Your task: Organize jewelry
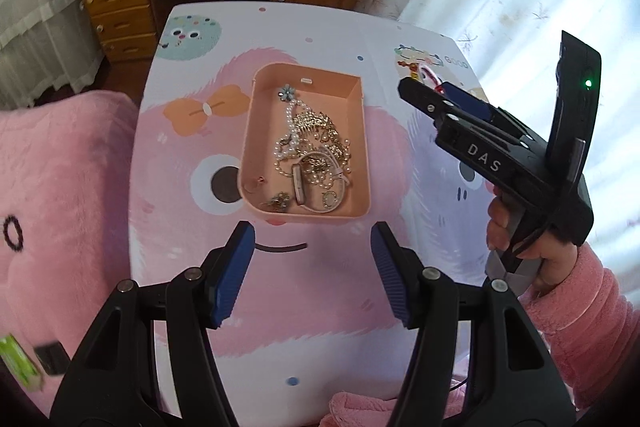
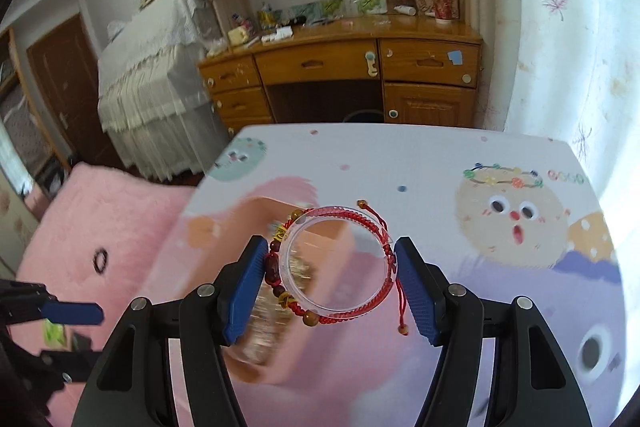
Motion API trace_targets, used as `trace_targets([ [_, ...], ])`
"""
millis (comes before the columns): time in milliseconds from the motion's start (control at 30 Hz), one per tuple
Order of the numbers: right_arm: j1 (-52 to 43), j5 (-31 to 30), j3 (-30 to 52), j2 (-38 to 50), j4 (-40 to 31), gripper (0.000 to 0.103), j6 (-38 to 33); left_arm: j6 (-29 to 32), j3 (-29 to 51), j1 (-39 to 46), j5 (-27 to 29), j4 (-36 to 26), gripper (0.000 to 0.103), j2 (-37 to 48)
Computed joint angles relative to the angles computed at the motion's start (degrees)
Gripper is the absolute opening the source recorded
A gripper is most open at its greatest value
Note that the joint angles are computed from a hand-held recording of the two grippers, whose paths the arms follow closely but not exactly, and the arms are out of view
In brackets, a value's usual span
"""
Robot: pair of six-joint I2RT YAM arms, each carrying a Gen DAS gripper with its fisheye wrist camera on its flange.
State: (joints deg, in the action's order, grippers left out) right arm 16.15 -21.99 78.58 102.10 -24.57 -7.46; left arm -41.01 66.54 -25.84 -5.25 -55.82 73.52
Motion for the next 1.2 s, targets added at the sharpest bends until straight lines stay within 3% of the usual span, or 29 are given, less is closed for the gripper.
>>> trace_targets([
  [267,12.36,8.34,-14.99,-12.49,6.27,0.066,15.11,9.58,-4.93,7.66,4.20,-6.22,0.058,-11.70],
  [400,16.74,11.37,-18.46,-15.42,7.38,0.066,18.37,10.67,-5.95,8.99,3.98,-8.81,0.058,-15.96],
  [433,17.35,11.85,-18.61,-15.53,7.49,0.071,18.73,10.93,-6.00,9.23,3.87,-9.17,0.058,-16.68],
  [467,18.10,12.81,-18.26,-15.49,6.93,0.075,19.19,10.79,-5.95,9.00,3.49,-9.45,0.058,-17.24],
  [533,18.32,14.85,-17.37,-14.97,5.83,0.092,19.38,9.85,-5.12,7.65,1.85,-10.25,0.058,-18.10],
  [600,18.55,16.06,-18.31,-16.82,5.37,0.092,19.07,7.79,-3.74,4.92,-0.47,-10.97,0.058,-18.35],
  [767,14.38,12.15,-20.95,-22.27,0.68,0.095,16.43,-0.94,0.39,-5.17,-8.78,-12.73,0.058,-15.64],
  [833,10.25,8.97,-22.48,-24.48,-2.07,0.098,14.06,-5.85,1.72,-9.52,-11.92,-13.55,0.058,-13.42],
  [967,-2.38,0.15,-26.45,-29.92,-12.79,0.102,3.62,-22.15,4.42,-21.97,-20.71,-16.67,0.058,-5.65],
  [1067,-14.43,-1.66,-26.83,-32.15,-26.25,0.102,-11.08,-33.71,8.27,-31.17,-22.90,-19.97,0.058,2.71],
  [1200,-34.91,-1.94,-25.88,-31.34,-40.33,0.103,-34.36,-42.59,13.40,-40.16,-22.05,-19.70,0.058,13.09],
])
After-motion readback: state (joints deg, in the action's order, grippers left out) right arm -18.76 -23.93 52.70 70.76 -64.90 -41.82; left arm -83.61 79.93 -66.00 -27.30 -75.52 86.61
